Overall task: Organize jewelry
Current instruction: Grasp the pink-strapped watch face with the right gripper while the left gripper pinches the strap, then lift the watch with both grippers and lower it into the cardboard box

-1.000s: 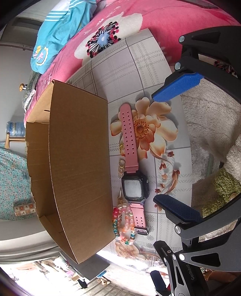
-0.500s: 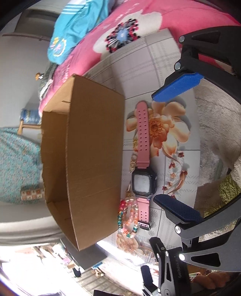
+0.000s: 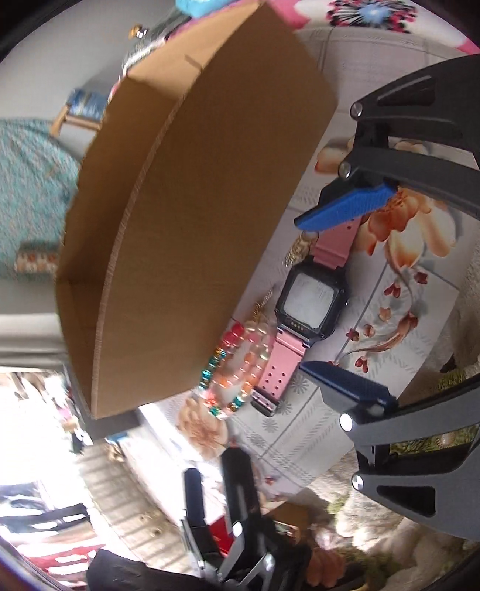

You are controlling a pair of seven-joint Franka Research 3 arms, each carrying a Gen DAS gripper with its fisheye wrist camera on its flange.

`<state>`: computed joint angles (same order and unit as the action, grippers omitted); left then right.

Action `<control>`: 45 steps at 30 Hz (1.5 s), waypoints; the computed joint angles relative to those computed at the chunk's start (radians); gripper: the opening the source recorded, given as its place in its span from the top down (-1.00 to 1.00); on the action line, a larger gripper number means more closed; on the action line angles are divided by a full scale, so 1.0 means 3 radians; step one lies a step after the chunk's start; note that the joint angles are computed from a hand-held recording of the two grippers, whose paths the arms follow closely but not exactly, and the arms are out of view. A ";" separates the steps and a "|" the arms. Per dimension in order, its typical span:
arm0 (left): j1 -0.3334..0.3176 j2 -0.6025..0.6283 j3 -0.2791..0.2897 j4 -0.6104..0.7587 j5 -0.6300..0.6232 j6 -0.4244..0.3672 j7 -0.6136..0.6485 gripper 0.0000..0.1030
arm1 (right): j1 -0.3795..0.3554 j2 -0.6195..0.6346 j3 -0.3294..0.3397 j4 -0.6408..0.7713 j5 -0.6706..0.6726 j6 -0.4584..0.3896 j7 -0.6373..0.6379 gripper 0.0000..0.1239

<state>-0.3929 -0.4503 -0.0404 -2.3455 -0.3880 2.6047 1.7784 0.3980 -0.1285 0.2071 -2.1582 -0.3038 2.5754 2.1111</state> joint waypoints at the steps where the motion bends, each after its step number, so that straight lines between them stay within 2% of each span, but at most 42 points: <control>1: -0.0038 0.0007 0.0045 0.0006 -0.0049 -0.0027 0.0072 -0.83 | 0.0017 0.0035 -0.0013 0.0036 0.0049 -0.0041 -0.0131 -0.05; 6: -0.0197 -0.0073 0.0114 -0.0113 -0.0248 0.0091 0.0413 -0.83 | 0.0086 0.0156 -0.0083 0.0203 0.0331 -0.0265 -0.0786 -0.02; 9: -0.0184 -0.0085 0.0044 -0.0123 -0.0167 0.0082 0.0457 -0.83 | 0.0108 0.0194 -0.0122 0.0298 0.0584 -0.0395 -0.1134 0.07; 12: -0.0216 -0.0068 0.0029 -0.0115 -0.0168 0.0067 0.0484 -0.83 | 0.0105 0.0318 -0.0142 0.0492 0.0696 -0.0557 -0.1287 0.08; 13: -0.0244 -0.0067 0.0039 -0.0112 -0.0192 0.0065 0.0523 -0.83 | 0.0108 0.0336 -0.0151 0.0534 0.0735 -0.0608 -0.1351 0.14; 16: -0.0276 -0.0096 0.0011 -0.0139 -0.0171 0.0116 0.0618 -0.81 | 0.0087 0.0392 -0.0201 0.0645 0.1066 -0.0720 -0.1569 0.14; 21: -0.0274 -0.0093 -0.0126 -0.0149 0.0146 0.0122 0.0708 -0.27 | -0.0009 0.0409 -0.0290 0.0737 0.1675 -0.0921 -0.1970 0.14; 23: -0.0284 -0.0075 -0.0156 -0.0131 0.0260 0.0084 0.0745 -0.15 | -0.0051 0.0434 -0.0317 0.0796 0.1906 -0.1029 -0.2091 0.14; 31: -0.0272 0.0046 -0.0342 -0.0034 0.0697 0.0076 0.0744 0.04 | -0.0298 0.0608 -0.0445 0.1109 0.2541 -0.1500 -0.2610 0.14; 34: -0.0206 0.0169 -0.0451 0.0070 0.0922 -0.0003 0.0635 0.22 | -0.0377 0.0661 -0.0459 0.1150 0.2742 -0.1539 -0.2738 0.15; 38: -0.0165 0.0271 -0.0526 0.0193 0.1070 -0.0149 0.0470 0.75 | -0.0389 0.0619 -0.0437 0.1056 0.2784 -0.1422 -0.2780 0.14; 41: -0.0212 0.0367 -0.0458 0.0347 0.0941 -0.0317 0.0514 0.77 | -0.0349 0.0482 -0.0413 0.0869 0.2608 -0.1205 -0.2688 0.14; 45: -0.0187 0.0450 -0.0465 0.0486 0.0844 -0.0468 0.0585 0.78 | -0.0284 0.0196 -0.0360 0.0479 0.2165 -0.0752 -0.2486 0.13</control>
